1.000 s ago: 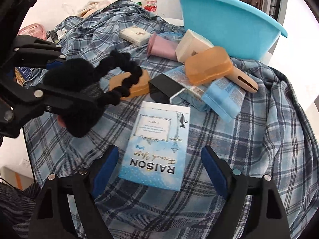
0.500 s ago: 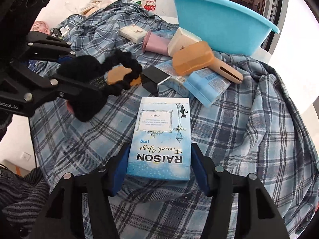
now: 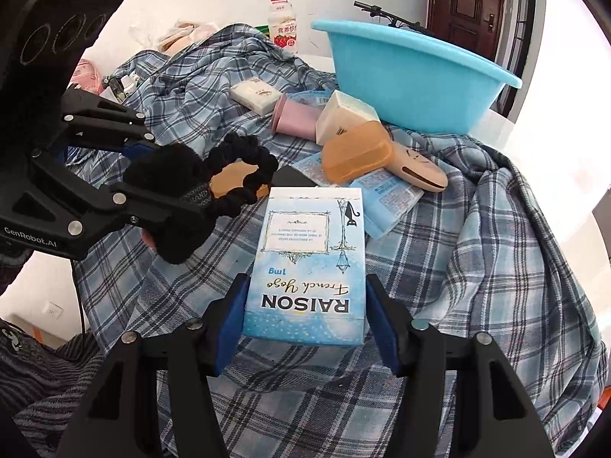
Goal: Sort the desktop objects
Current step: 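Carry the pouch and RAISON box with both tools over the basin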
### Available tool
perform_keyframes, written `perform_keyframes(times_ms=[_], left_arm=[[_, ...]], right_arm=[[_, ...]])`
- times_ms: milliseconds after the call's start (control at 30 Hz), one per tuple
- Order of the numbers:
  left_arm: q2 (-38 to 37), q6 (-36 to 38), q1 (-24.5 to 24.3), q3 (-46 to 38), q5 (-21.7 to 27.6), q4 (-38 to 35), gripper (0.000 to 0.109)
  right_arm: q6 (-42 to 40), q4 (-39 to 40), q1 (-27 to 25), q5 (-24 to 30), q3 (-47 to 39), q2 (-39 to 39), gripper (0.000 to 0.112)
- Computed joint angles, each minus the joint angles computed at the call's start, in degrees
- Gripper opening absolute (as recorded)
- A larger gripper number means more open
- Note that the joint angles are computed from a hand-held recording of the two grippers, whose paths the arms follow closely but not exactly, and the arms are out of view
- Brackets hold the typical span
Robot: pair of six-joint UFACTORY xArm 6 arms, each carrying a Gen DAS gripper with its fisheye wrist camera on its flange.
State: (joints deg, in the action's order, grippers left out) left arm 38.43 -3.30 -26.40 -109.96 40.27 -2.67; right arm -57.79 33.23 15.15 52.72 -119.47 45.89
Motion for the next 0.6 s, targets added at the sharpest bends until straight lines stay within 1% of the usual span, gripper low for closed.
perform_keyframes(times_ms=[100, 233, 333, 433, 600], left_arm=[[0.01, 0.24, 0.18, -0.32, -0.38, -1.15, 0.034], [0.19, -0.04, 0.05, -1.33, -0.55, 0.05, 0.034], [0.85, 0.09, 0.02, -2.94, -0.06, 0.32, 0.034], [1.57, 0.51, -0.12, -4.38, -0.55, 0.14, 0.034], [3.5, 0.31, -0.03, -8.37, 0.32, 1.09, 0.034]], right_arm=[[0.1, 0.48, -0.08, 0.19, -1.1, 0.47, 0.058], [0.32, 1.1, -0.12, 0.51, -2.78, 1.29, 0.058], [0.18, 1.54, -0.1, 0.58, -3.74, 1.64, 0.058], [0.1, 1.59, 0.0, -0.32, -4.38, 1.92, 0.058], [1.2, 1.51, -0.29, 0.47, -8.11, 3.66, 0.058]])
